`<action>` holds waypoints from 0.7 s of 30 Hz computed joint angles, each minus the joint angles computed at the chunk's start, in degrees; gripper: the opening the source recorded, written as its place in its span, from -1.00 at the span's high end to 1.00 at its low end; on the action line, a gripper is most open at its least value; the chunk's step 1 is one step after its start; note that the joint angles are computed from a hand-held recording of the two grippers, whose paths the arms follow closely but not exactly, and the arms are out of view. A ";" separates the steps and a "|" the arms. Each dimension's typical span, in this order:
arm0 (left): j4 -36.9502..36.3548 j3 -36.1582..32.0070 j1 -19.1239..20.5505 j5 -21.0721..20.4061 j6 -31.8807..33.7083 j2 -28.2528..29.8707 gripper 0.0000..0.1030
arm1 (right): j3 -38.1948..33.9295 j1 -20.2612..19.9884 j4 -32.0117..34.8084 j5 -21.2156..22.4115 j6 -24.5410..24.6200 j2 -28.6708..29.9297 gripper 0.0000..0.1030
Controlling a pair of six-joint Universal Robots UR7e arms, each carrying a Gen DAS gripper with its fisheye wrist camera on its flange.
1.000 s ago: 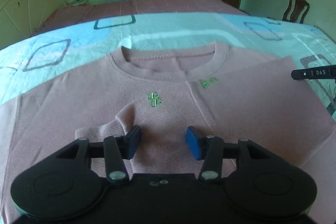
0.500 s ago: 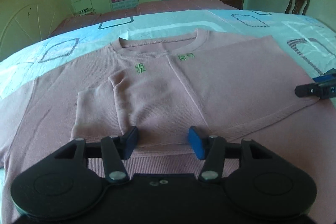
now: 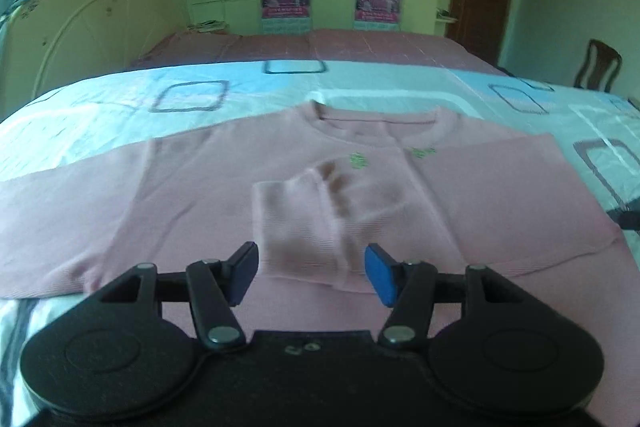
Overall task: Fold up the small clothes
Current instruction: 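Move the left gripper to the other sleeve cuff and close on it, then fold the held sleeve across the sweatshirt front with the left gripper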
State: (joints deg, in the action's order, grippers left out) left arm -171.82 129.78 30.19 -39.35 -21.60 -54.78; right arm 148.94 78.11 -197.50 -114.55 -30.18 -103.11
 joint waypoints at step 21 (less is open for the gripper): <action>-13.13 2.74 33.59 -1.43 2.50 -32.63 0.10 | -4.62 25.80 -4.47 -18.36 44.09 18.49 -0.24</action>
